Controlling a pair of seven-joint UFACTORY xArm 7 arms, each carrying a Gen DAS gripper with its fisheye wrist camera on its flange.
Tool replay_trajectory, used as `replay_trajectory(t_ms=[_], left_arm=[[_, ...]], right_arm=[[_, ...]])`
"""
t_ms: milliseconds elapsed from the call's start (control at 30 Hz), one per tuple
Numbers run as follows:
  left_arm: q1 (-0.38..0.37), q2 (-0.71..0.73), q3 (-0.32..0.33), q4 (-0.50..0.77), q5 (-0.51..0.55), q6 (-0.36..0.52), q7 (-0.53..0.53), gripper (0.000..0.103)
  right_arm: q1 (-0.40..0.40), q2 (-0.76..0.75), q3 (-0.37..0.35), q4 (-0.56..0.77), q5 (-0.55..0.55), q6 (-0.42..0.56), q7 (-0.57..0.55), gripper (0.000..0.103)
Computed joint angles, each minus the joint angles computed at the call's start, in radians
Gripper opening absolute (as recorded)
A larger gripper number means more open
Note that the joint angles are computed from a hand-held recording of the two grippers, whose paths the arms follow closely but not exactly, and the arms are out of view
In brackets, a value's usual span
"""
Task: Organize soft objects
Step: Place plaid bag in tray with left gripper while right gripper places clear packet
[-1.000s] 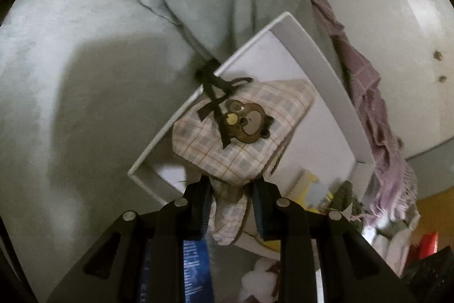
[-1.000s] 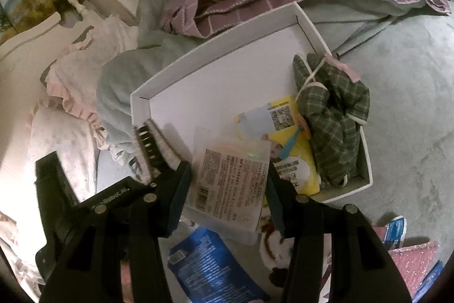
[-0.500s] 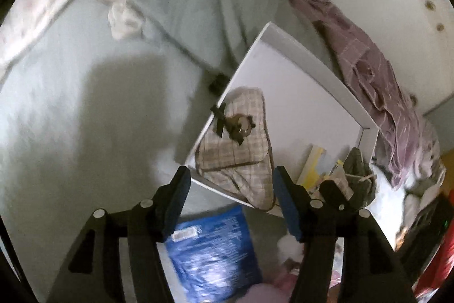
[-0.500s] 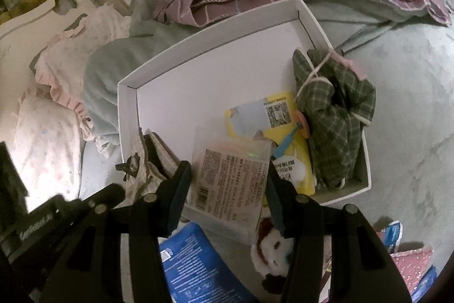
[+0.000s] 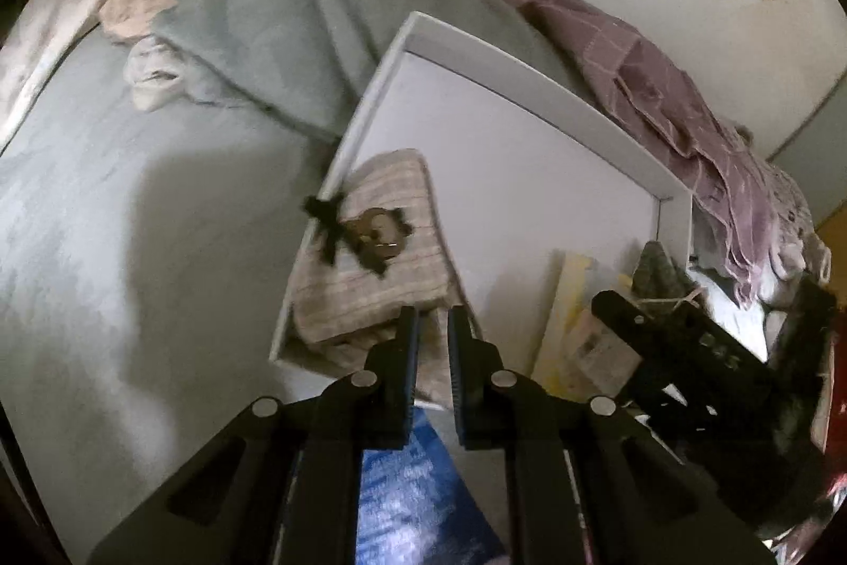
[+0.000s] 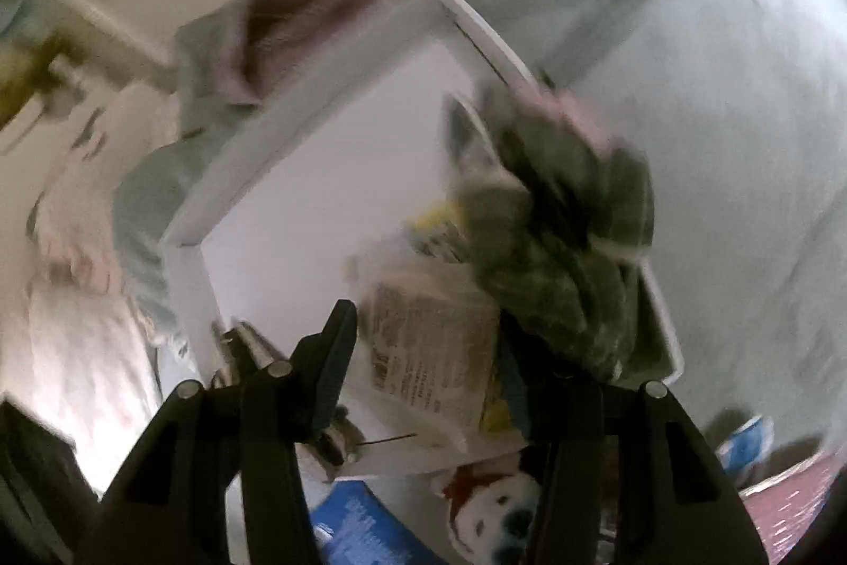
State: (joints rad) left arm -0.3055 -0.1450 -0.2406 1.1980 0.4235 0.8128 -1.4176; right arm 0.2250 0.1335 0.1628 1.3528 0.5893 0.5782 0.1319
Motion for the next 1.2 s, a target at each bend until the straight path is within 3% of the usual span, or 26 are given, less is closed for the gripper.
replay_trajectory(t_ms=[100, 167, 200, 433, 600, 633, 733, 900, 1133, 1200], left_arm=[[-0.014, -0.001, -0.018, 0.057, -0.007, 0.131, 0.009, 0.016], [-0.031, 0.005, -0.025, 0.107, -0.030, 0.239, 0.045, 0.032], [-0.038, 0.005, -0.029, 0.118, -0.030, 0.266, 0.048, 0.034], [-0.081, -0.031, -0.070, 0.168, 0.025, 0.393, 0.060, 0.034], [-0.103, -0.028, -0.096, 0.218, 0.095, 0.448, 0.075, 0.035], [-0.105, -0.029, -0.099, 0.227, 0.099, 0.456, 0.072, 0.036], [-0.105, -0.042, -0.101, 0.222, 0.113, 0.466, 0.052, 0.036], [-0.096, -0.061, -0.096, 0.201, 0.093, 0.459, 0.058, 0.036], [-0.091, -0.067, -0.106, 0.194, 0.103, 0.434, 0.086, 0.036], [-0.088, -0.064, -0.105, 0.194, 0.097, 0.433, 0.087, 0.036]], right_arm=[[0.006, -0.010, -0.010, 0.005, -0.058, 0.023, 0.060, 0.064], [-0.004, -0.017, -0.008, 0.009, -0.025, 0.054, 0.037, 0.072], [-0.004, -0.020, -0.010, 0.011, -0.031, 0.063, 0.039, 0.075], [-0.019, -0.057, -0.035, 0.022, -0.109, 0.199, 0.052, 0.077], [0.005, -0.101, -0.033, -0.011, -0.213, 0.139, 0.075, 0.076], [0.009, -0.100, -0.030, -0.014, -0.188, 0.129, 0.047, 0.075], [0.016, -0.064, -0.019, 0.015, -0.106, 0.173, -0.037, 0.059], [0.050, -0.036, -0.023, 0.020, -0.314, 0.151, 0.091, 0.054], [0.038, -0.039, -0.023, -0.006, -0.322, 0.110, 0.073, 0.034], [0.033, -0.044, -0.027, -0.014, -0.330, 0.111, 0.074, 0.018]])
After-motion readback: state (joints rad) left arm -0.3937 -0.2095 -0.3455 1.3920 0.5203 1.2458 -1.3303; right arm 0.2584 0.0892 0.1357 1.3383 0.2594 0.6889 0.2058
